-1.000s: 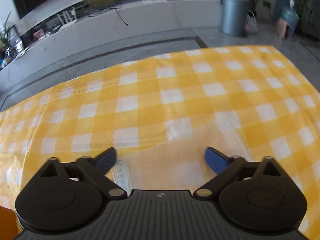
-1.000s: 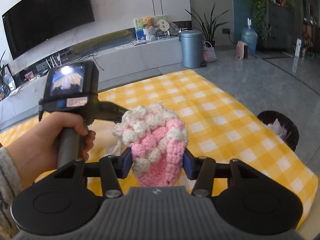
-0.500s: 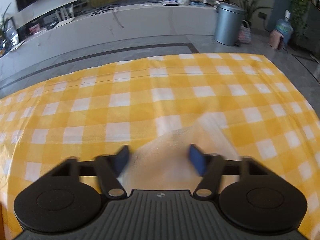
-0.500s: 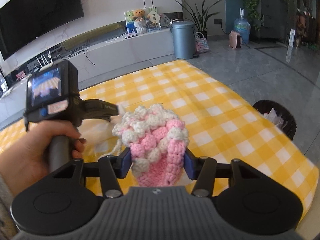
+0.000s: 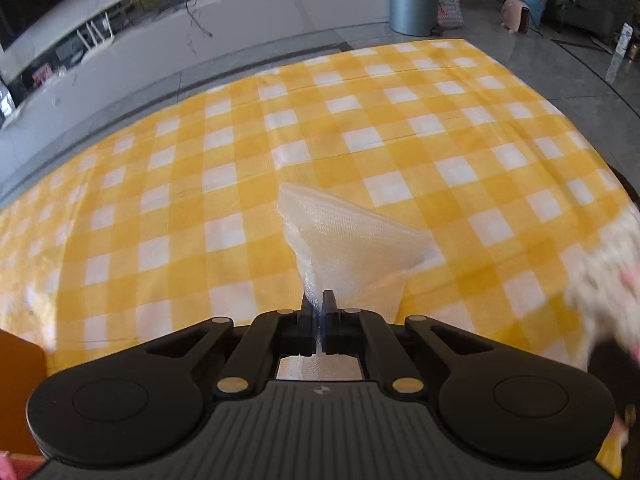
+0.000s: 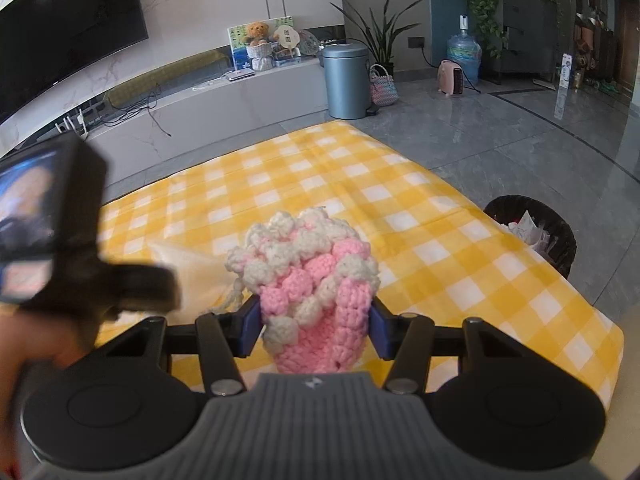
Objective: Organize soft objects
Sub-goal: 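Carry the clear bag and pink mitten with both grippers over the open box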
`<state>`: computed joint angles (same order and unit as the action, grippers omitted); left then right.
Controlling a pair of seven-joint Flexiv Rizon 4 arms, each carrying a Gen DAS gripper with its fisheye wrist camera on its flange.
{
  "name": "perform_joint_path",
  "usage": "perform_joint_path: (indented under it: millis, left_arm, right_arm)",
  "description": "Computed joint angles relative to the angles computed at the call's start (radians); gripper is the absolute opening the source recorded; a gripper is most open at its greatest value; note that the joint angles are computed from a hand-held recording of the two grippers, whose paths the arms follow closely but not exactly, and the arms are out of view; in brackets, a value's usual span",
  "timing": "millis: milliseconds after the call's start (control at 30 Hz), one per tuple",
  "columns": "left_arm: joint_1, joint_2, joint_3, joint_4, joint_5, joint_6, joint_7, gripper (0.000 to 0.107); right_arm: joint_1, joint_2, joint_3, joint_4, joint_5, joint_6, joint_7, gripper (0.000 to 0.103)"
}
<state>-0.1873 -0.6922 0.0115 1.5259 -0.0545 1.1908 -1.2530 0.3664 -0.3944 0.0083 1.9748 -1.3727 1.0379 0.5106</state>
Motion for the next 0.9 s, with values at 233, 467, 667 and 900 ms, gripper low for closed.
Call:
perform_joint_path:
  millis: [233,467,667,900]
  left_arm:
    - [0.113,0.129,-0.146,0.191,-0.116,0.058,0.188,0.002]
    - [0.233,0.242,-0.305,0.325,-0.377,0.082,0.42,0.002]
    - [0.268,0.336,-0.36,0.408,-0.599,0.097,0.606,0.002]
    - [0.265,0.442,-0.372,0.479,-0.85,0.166,0.815,0.002]
  right_arm:
    - [0.011,0.01,0.005,0.001,0.019,-0.028,-0.028,0.053]
    - [-0.005,0.068,0.017,0.06,0.053,-0.079,-0.016,0.053]
    - [-0.033,0.088,0.027,0.077,-0.006,-0.046,0.032,0.053]
    - [-0.028,0.081,0.038,0.02,-0.121,-0.004,0.051,0.052]
